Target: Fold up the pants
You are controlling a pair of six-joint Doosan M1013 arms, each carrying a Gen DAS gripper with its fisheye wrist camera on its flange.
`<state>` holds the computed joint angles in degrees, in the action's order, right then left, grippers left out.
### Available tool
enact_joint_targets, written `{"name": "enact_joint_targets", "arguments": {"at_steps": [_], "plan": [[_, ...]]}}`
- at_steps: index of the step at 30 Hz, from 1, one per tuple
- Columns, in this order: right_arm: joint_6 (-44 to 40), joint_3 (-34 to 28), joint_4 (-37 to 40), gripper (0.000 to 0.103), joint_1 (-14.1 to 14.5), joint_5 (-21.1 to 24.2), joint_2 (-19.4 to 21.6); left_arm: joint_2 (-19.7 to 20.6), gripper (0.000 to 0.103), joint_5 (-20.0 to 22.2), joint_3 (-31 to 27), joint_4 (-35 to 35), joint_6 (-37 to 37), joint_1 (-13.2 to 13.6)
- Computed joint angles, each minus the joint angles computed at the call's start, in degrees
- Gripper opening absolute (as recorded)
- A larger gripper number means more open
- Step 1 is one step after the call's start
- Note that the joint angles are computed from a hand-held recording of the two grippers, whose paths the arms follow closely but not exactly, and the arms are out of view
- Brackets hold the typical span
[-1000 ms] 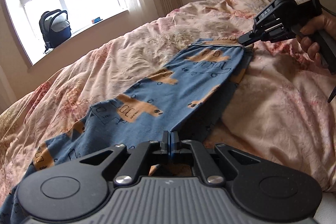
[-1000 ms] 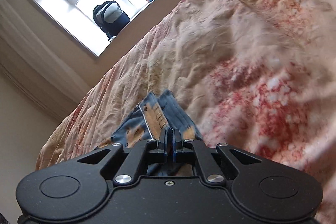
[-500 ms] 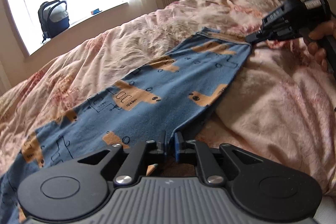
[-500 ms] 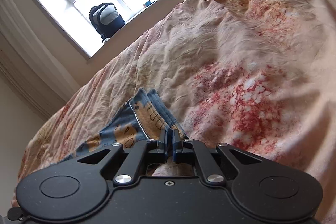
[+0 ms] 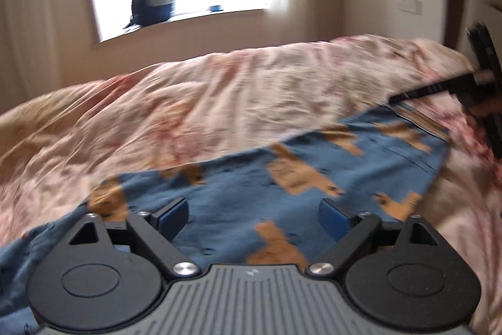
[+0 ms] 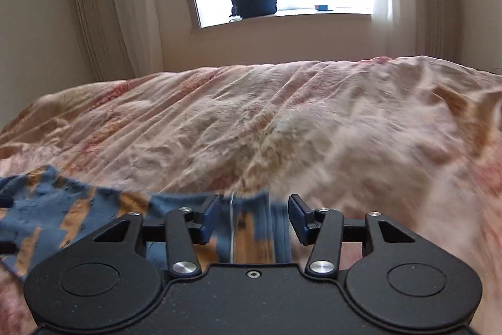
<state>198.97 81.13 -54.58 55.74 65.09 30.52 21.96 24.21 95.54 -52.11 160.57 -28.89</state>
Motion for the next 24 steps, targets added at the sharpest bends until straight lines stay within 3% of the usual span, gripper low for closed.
{"name": "enact_joint_targets", "arguments": {"at_steps": [1, 2, 6, 9, 11, 14, 16, 17, 19, 20, 24], "plan": [[-1.71, -0.09, 1.19, 0.036, -0.61, -0.90, 0.13, 0.28, 0.098, -0.58, -0.26, 0.99, -1.93, 0.14], [-4.09, -0.47, 2.62, 0.022, -1.03, -1.12, 0.47, 0.61, 0.098, -1.02, -0.60, 2.38, -4.15, 0.22], [-4.35, -0.93, 2.30, 0.003, -0.61, 2.30, 1.00, 1.33, 0.100, -2.93, -1.35, 5.16, -9.34, 0.56], [-4.43, -1.98, 1.65, 0.000, -0.14, 7.74, 1.60, 1.56, 0.103, -5.74, -1.28, 5.72, -11.54, 0.76], [-5.44, -1.36, 3.51, 0.000, -0.74, 6.60, 1.33, 1.86, 0.103, -7.23, -1.72, 10.14, -16.12, 0.81], [-3.89, -2.39, 2.56, 0.022, -0.17, 9.27, 2.00, 2.21, 0.103, -10.33, -2.35, 14.03, -19.13, 1.22], [-8.41, -4.97, 0.88, 0.025, 0.46, 11.07, 3.24, 3.00, 0.103, -10.92, -3.78, 17.29, -21.63, 1.75], [-11.65, -6.23, 0.48, 0.025, 0.58, 10.10, 3.76, 3.63, 0.103, -10.25, -4.88, 18.02, -21.93, 2.11], [-16.92, -7.68, 0.15, 0.041, 0.40, 4.16, 4.23, 5.27, 0.103, -8.19, -7.59, 20.92, -24.12, 2.79], [-19.32, -8.71, 0.08, 0.053, 0.20, 0.88, 4.80, 6.14, 0.103, -7.14, -9.07, 23.89, -27.14, 3.04], [-31.09, -15.49, -1.45, 0.058, 0.50, 0.95, 9.17, 8.87, 0.103, -3.20, -13.52, 29.83, -34.16, 4.06]]}}
